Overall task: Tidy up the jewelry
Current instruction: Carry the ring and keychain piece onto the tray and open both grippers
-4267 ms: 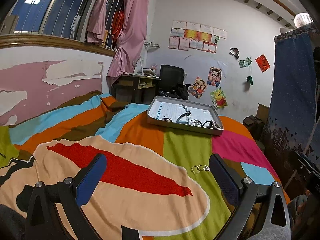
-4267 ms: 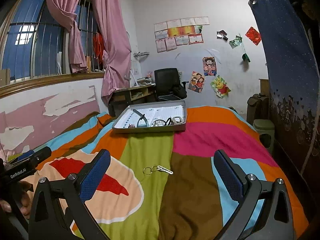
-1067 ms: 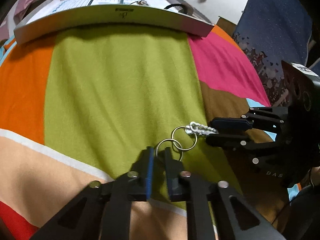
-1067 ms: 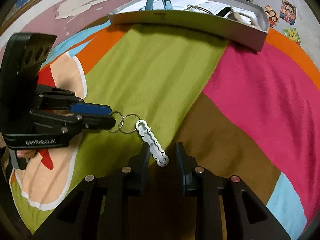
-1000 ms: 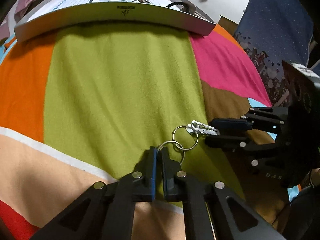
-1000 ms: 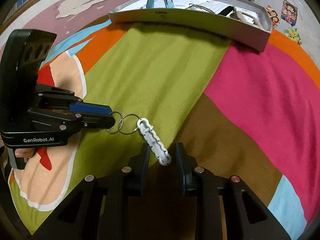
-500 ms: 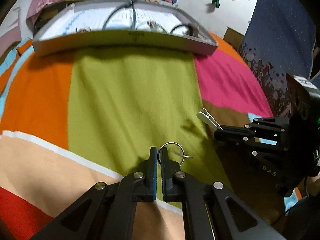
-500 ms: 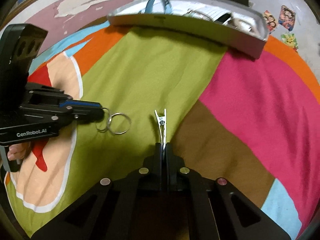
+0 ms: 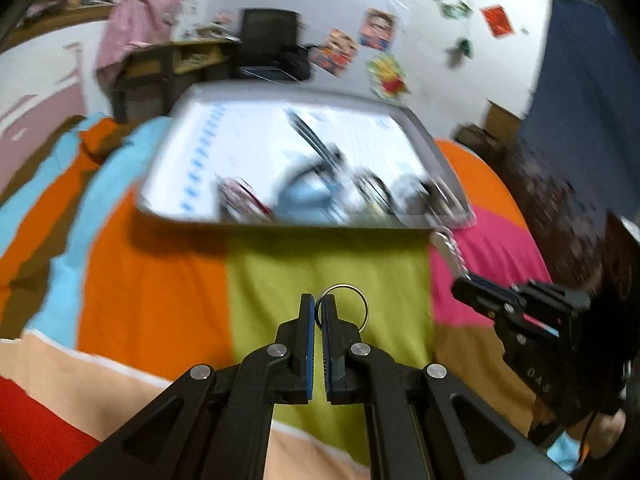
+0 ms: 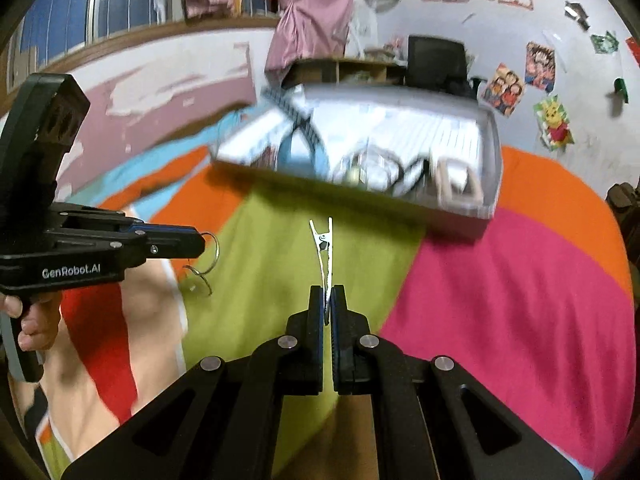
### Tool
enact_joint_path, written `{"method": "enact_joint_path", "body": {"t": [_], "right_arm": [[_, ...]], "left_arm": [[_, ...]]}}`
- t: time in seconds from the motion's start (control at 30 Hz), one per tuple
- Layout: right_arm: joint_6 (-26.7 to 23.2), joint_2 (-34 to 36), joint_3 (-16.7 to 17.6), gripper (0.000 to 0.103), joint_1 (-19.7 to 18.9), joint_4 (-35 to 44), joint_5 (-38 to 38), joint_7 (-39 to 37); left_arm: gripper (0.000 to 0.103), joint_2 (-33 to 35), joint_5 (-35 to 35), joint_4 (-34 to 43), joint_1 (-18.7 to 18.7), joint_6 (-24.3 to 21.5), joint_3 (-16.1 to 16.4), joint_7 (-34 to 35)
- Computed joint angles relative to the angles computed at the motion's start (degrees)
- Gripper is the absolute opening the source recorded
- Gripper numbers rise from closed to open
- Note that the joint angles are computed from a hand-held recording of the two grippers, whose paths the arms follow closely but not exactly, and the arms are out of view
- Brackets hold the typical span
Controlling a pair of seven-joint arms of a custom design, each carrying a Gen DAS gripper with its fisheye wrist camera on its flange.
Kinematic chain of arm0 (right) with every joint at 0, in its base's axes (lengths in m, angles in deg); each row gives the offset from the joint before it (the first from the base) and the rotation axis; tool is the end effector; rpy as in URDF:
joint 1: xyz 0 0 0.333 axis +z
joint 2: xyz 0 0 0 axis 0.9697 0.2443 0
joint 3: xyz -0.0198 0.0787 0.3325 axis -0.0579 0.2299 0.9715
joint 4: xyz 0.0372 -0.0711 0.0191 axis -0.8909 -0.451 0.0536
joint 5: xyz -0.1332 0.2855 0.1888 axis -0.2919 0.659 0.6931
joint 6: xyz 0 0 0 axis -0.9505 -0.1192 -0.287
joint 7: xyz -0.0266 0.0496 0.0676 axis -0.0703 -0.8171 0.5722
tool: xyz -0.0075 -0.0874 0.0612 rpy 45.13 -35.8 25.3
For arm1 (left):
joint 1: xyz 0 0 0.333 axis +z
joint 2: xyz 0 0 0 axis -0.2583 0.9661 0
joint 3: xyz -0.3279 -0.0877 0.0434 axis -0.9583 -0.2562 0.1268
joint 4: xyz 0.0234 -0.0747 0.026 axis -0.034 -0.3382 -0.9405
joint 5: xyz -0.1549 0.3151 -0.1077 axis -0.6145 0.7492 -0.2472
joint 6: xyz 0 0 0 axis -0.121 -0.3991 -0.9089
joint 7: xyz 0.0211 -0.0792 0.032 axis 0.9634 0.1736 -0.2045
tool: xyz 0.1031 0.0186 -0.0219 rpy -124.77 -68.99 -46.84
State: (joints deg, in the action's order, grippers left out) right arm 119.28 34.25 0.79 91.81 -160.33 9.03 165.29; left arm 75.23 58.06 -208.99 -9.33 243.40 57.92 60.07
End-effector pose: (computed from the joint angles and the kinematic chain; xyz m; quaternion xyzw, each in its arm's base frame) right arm 0.4976 0.3160 0.3779 -0.7951 0.3953 -0.1764 0.4249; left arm 0.4464 -0.1407 0.4467 -0.6978 0.6004 -0.3100 0.2379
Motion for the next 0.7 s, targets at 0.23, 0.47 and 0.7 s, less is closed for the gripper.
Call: {"method": "enact_joint_path", "body": {"t": [0.23, 0.47, 0.7], "right_arm": [[-1.76, 6.39, -2.96, 0.003, 5.75, 12.59, 7.94, -0.47], [-4.73, 13.79, -4.35, 0.003, 8.99, 23.8, 14.27, -0.32], [-6.37, 16.77, -4.6, 0.003, 9.62, 26.9, 15.83, -0.34]], "left_arm": [[0.004, 3.44, 1.51, 8.34, 1.4, -6.22, 2.43, -3.96], [0.004, 12.6, 0.88, 17.39, -2.54, -7.51, 7.68, -1.67], [0.004, 16.84, -7.1, 17.14, -5.23, -4.26, 11.9, 2.91]]}}
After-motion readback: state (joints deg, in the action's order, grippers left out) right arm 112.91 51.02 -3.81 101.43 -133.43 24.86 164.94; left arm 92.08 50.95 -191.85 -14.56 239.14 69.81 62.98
